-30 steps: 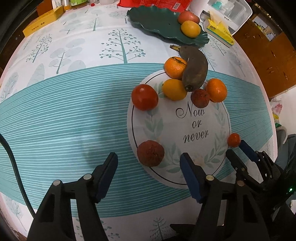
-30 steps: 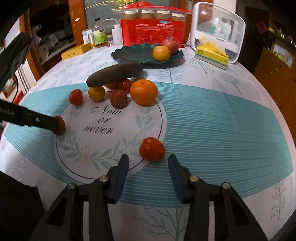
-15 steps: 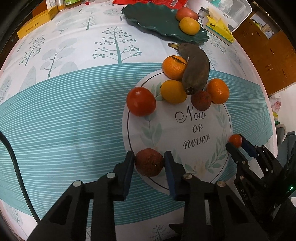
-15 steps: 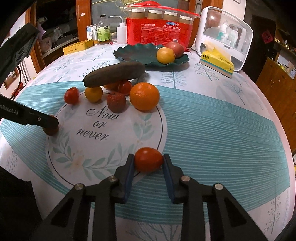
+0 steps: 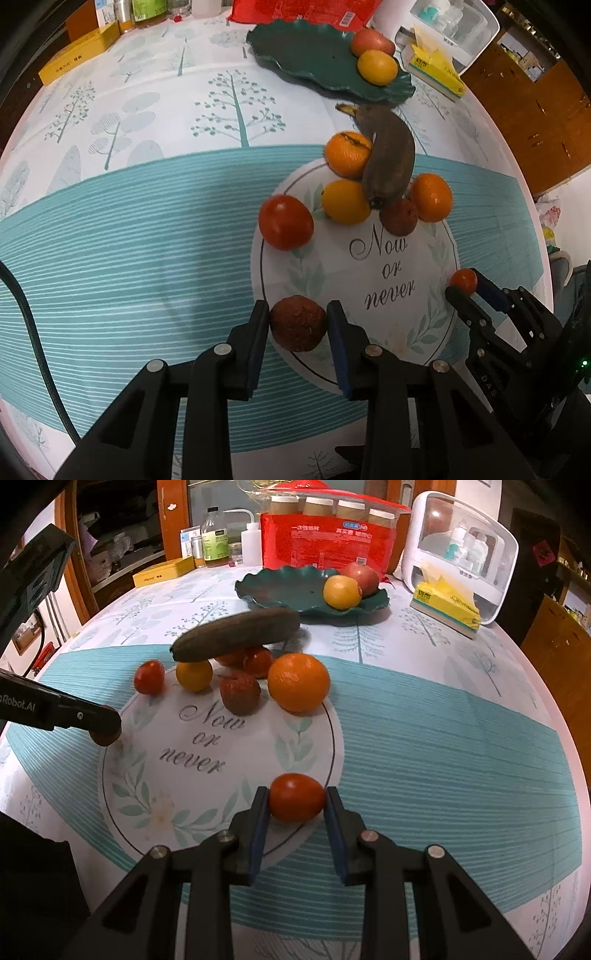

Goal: Organize fruits
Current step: 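Carry lychee and tomato onto the green plate and open both tools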

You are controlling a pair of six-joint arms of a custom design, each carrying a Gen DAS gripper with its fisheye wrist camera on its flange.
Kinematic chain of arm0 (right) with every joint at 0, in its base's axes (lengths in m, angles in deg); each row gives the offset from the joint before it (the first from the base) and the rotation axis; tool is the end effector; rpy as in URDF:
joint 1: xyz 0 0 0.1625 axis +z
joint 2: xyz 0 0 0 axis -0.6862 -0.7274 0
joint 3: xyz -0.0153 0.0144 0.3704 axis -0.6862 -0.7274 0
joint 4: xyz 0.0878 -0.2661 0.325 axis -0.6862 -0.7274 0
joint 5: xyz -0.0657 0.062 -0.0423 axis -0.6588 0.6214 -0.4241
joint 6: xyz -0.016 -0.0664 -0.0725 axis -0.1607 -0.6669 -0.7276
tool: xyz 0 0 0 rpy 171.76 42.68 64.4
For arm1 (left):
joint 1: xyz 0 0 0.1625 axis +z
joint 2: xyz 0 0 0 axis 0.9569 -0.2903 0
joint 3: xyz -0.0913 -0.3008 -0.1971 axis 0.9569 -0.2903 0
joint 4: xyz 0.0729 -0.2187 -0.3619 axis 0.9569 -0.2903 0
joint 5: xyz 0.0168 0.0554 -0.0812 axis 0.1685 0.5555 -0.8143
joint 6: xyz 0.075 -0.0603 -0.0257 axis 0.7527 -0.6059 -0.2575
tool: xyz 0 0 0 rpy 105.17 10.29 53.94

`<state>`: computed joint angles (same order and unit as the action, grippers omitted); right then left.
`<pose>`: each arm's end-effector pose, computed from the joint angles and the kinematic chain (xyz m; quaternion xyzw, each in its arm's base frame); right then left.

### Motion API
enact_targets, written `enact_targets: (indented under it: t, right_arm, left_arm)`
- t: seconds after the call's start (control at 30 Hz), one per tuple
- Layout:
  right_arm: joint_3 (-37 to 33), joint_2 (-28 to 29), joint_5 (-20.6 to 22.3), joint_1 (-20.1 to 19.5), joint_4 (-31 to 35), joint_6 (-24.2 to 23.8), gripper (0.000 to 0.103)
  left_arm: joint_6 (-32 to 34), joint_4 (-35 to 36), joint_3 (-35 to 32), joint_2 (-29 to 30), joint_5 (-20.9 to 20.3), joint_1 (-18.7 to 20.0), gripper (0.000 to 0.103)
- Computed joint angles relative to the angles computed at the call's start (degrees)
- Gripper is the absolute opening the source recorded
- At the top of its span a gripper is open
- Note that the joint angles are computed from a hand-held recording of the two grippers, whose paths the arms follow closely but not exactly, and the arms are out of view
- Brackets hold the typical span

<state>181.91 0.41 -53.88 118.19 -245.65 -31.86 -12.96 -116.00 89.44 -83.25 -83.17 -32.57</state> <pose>-0.0029 -0.4074 0.1851 0.3201 -0.8789 0.1664 0.3121 -0.2231 -0.4379 -0.0358 -0.0170 0.9501 -0.1463 0.2750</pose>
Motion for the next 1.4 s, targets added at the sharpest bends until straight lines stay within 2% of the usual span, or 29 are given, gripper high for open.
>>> enact_targets:
  t: [0.37,0.73,0.9,1.2,1.4]
  right_arm:
    - [-3.9,1.9,2.0,4.2,0.7,0.0,0.030]
    - [-12.6,11.0,3.1,9.0,-1.5,2.2,0.030]
    - [-16.9,15.1,4.2,10.9,-2.6,2.4,0.030]
    - [-23.9,22.0,4.6,12.9,-3.4,3.4,0.030]
    - [-26.9,25.3,3.8,12.9,-1.9,4.6,0.030]
  left_arm:
    - [2.3,-1.2,-0.7,-1.4,4.2,0.2,0.030]
    - [9.4,-1.7,-5.5,-0.7,9.5,2.5,0.030]
    - [14.4,-3.2,-8.8,0.7,12.3,4.2,0.030]
    - [24.8,-8.0,-15.9,4.4,15.0,8.2,0.030]
    - [30.6,-11.2,-21.5,7.7,14.6,10.9,0.030]
